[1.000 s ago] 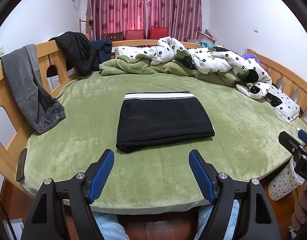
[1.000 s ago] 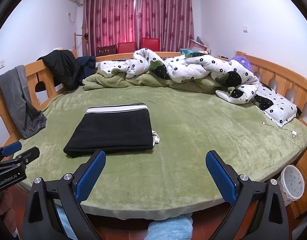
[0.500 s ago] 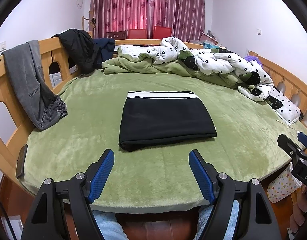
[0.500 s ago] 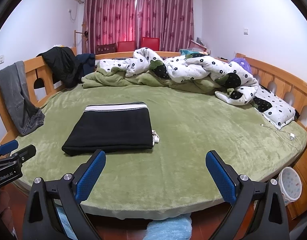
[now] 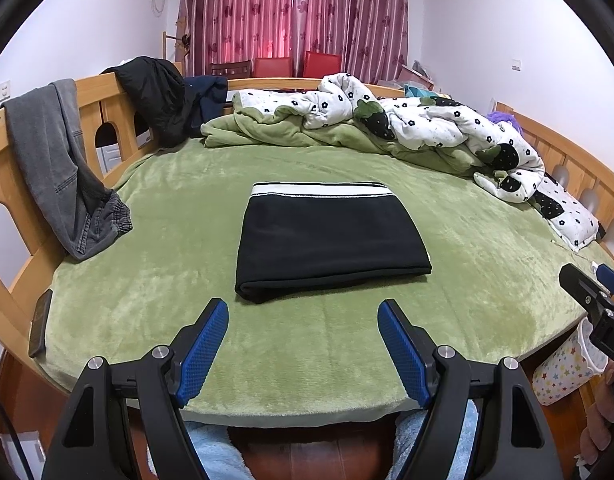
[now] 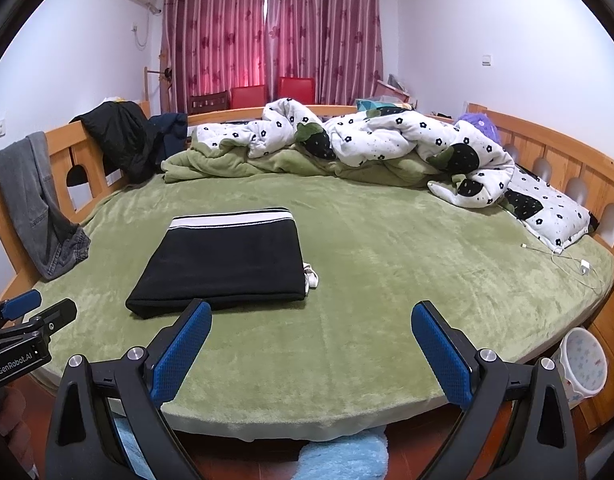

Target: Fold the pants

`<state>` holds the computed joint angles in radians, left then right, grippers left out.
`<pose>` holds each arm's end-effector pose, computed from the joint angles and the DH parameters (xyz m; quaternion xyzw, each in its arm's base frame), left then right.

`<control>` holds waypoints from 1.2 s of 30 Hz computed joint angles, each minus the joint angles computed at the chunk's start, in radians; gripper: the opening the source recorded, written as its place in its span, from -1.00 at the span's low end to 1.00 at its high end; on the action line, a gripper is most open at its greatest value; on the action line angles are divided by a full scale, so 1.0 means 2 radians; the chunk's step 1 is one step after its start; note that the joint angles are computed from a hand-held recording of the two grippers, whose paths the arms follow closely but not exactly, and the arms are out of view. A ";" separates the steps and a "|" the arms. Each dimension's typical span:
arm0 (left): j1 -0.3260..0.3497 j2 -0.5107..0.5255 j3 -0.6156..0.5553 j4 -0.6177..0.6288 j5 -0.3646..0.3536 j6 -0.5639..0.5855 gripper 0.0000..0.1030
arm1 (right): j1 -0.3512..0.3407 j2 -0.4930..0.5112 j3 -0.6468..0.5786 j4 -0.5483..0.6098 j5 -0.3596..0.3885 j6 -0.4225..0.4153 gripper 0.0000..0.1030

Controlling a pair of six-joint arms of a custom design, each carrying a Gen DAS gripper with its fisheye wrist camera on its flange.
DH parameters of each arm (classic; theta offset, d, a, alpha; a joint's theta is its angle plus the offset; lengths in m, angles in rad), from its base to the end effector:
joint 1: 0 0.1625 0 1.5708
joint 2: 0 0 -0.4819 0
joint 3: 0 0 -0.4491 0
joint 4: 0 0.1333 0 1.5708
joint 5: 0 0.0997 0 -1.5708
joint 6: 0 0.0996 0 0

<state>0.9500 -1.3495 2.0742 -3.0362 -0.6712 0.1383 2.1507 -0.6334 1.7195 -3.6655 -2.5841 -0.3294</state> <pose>-0.1524 -0.5763 0.3565 0.1649 0.8380 -0.4133 0.3157 0.4218 -0.5550 0.1066 0.1255 -0.7907 0.4723 0.3687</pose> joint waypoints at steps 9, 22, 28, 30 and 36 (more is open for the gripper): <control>0.002 -0.002 -0.003 0.002 -0.003 0.002 0.47 | 0.003 0.003 -0.004 0.005 -0.005 0.004 0.92; 0.000 -0.004 -0.002 0.001 -0.004 0.000 0.48 | 0.004 0.004 -0.003 -0.001 -0.005 -0.003 0.92; 0.000 -0.004 -0.002 -0.001 -0.003 0.003 0.48 | 0.004 0.002 -0.002 -0.001 -0.002 -0.003 0.92; -0.003 -0.004 -0.001 -0.001 -0.001 -0.001 0.48 | 0.004 0.002 -0.002 -0.002 -0.003 -0.005 0.92; -0.007 -0.002 0.000 -0.003 0.001 0.000 0.49 | 0.005 0.003 -0.003 -0.001 -0.004 -0.005 0.92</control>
